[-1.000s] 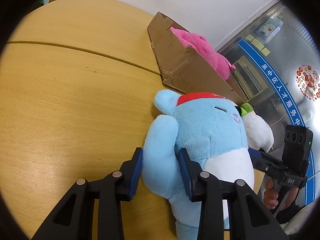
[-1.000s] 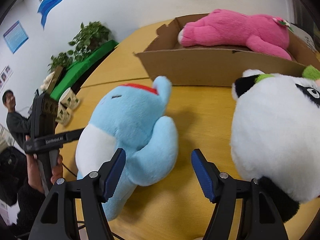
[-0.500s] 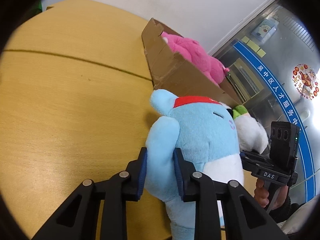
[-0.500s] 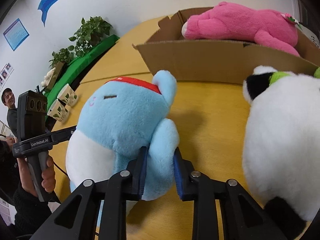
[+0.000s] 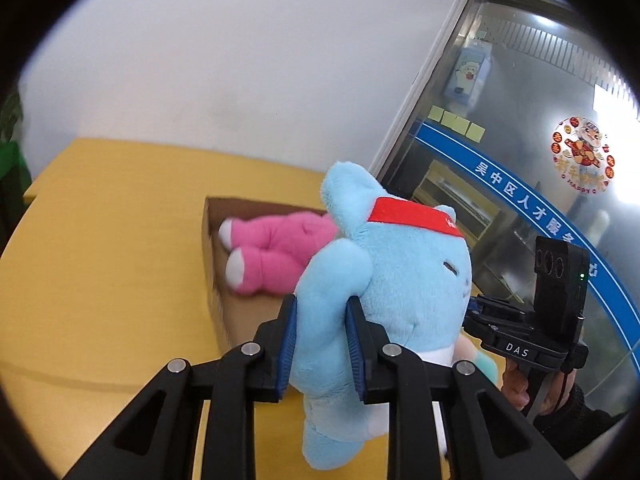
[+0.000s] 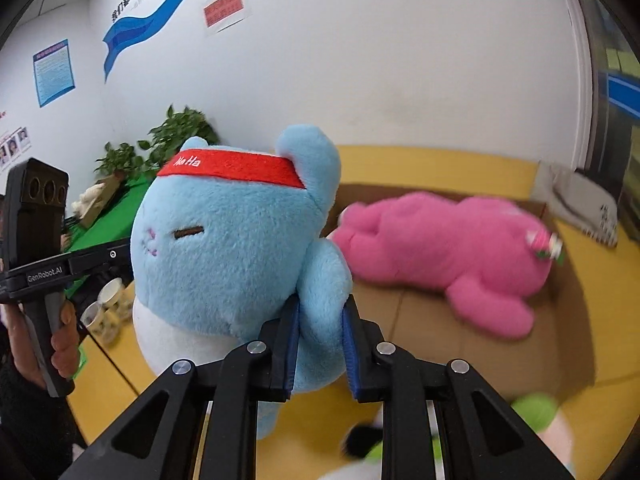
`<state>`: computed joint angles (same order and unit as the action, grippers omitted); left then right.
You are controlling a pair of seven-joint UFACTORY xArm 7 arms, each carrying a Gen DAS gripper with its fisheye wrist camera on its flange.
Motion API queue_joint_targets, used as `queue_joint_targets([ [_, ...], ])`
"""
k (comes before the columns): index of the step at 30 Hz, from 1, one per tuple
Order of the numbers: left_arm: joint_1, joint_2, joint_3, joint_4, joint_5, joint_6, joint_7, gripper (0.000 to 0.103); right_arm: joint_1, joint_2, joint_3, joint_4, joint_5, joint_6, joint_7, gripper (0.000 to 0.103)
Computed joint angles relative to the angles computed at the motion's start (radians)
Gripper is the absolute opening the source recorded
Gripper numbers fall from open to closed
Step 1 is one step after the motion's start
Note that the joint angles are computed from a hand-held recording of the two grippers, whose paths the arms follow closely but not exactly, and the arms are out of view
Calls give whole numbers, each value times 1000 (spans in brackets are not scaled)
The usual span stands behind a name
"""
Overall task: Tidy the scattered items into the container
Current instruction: 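Lift the blue bear with both grippers and lower it into the box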
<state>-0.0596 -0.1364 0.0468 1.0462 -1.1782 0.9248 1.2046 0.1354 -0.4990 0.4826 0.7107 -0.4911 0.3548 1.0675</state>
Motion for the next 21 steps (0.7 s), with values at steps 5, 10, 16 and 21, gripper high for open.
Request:
queue_joint_targets([
  [5, -35, 248, -87, 218, 113, -125, -140, 23, 80, 178, -214, 47, 143, -24, -238, 21],
  [10, -39, 415, -142, 309, 284, -216, -275, 23, 169, 356, -349, 96, 409, -16, -543, 21],
  [16, -9, 485, -176, 330, 429, -271, -365, 23, 156, 447, -342, 169, 463, -13, -655, 21],
  [21, 6, 475, -208, 276, 513, -344, -382, 21, 157, 501, -330, 222, 403, 33, -636, 22],
])
